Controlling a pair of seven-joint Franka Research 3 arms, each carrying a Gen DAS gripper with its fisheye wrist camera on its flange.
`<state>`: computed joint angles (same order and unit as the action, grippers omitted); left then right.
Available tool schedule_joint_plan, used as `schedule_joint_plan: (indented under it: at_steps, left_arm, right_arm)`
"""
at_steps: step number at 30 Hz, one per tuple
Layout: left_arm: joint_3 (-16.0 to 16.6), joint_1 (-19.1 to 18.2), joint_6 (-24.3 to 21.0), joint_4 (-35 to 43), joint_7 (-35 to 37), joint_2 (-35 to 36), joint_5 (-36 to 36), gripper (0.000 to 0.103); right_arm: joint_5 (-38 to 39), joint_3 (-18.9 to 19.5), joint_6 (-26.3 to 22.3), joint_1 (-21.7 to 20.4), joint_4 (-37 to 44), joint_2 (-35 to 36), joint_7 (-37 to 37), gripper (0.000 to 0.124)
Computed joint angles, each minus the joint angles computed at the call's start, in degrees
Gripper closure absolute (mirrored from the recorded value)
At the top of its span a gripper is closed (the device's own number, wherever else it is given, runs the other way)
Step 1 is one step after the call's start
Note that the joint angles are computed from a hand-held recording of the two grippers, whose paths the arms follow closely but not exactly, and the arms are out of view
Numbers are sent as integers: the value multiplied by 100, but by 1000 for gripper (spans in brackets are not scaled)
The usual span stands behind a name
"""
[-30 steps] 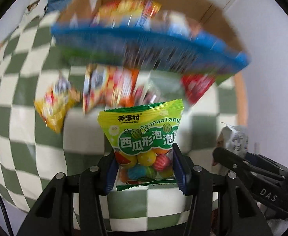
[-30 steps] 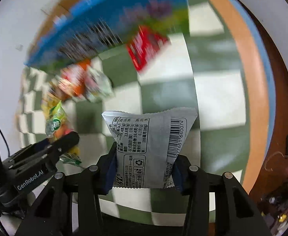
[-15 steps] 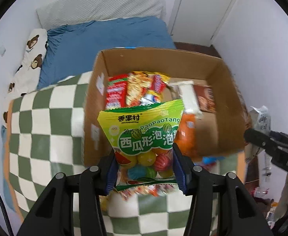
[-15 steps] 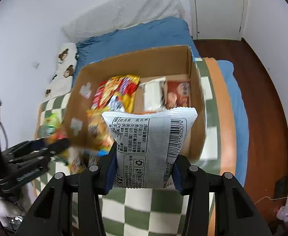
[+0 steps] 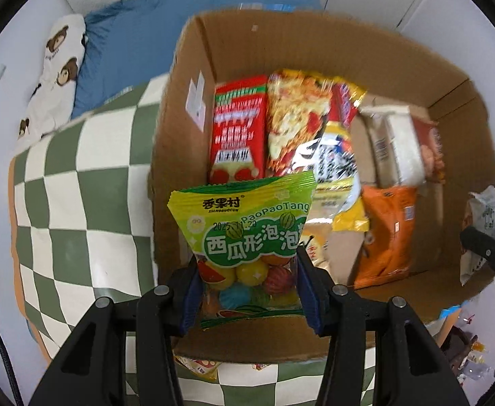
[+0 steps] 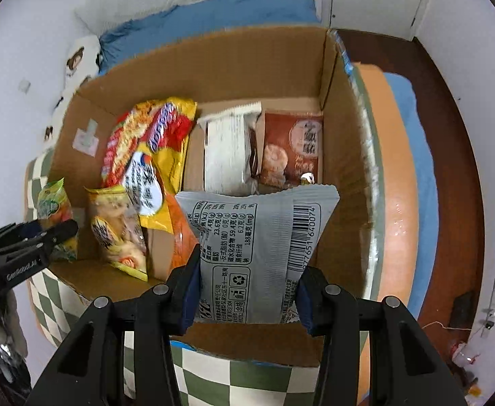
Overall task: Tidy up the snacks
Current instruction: 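Carry both packets into the box and open both tools to release them, then move both tools back toward the remaining snacks on the mat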
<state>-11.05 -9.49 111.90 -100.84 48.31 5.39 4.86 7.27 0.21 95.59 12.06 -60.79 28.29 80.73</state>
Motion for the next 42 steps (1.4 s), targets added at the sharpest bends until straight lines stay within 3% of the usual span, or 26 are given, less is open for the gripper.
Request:
schedule_joint_plan:
  at_steps: [1,3,4,5,6,9,13,19,22,30,35,42]
  left_arm:
    - [7,9,-60,13,-27,40,-51,54]
    - [16,26,-27,-26,-54,58,-103,40]
    - [18,36,85,-96,-57,25,-144,38]
    - [17,43,197,-166,-58,-13,-178,31]
    - [14,44,270,-201,-49,-37,-188,25]
    - [6,27,358,-218,-115,-62,-155,20]
    - [-8,-14,465,-253,-278,-138,-7,18]
    - [-70,-140,751,-407,-708,-382,376,18]
    - [-121,-222,871,-529,-1000,-558,690,18]
    - [-294,-417,971,-799,-1646,-1004,1486,18]
    - [-418,-510,1060,-966,-2047,-1337,1766,18]
    - [-586,-623,910,-995,-2360,-1672,2144,18]
  right_arm:
    - [-47,-10,-113,18,89,70,12,73]
    - [-196,-44,-148,72,67,91,-11,62]
    - [-253,-59,-147,91,39,88,-5,47]
    - [-247,-59,-160,80,26,91,-3,40]
    - [-216,-58,-175,60,15,92,21,39]
    - [-239,-49,-181,65,-4,73,-26,39]
    - [-211,-40,-154,71,-69,11,7,35]
    - [-205,-36,367,85,-712,-419,74,33]
    - [-245,-23,888,105,-1265,-797,66,27]
    - [-335,45,2250,108,-2798,-1962,89,27]
    - [-390,99,2843,62,-3538,-2622,90,27]
    - [-168,146,3245,-60,-4232,-3444,-23,27]
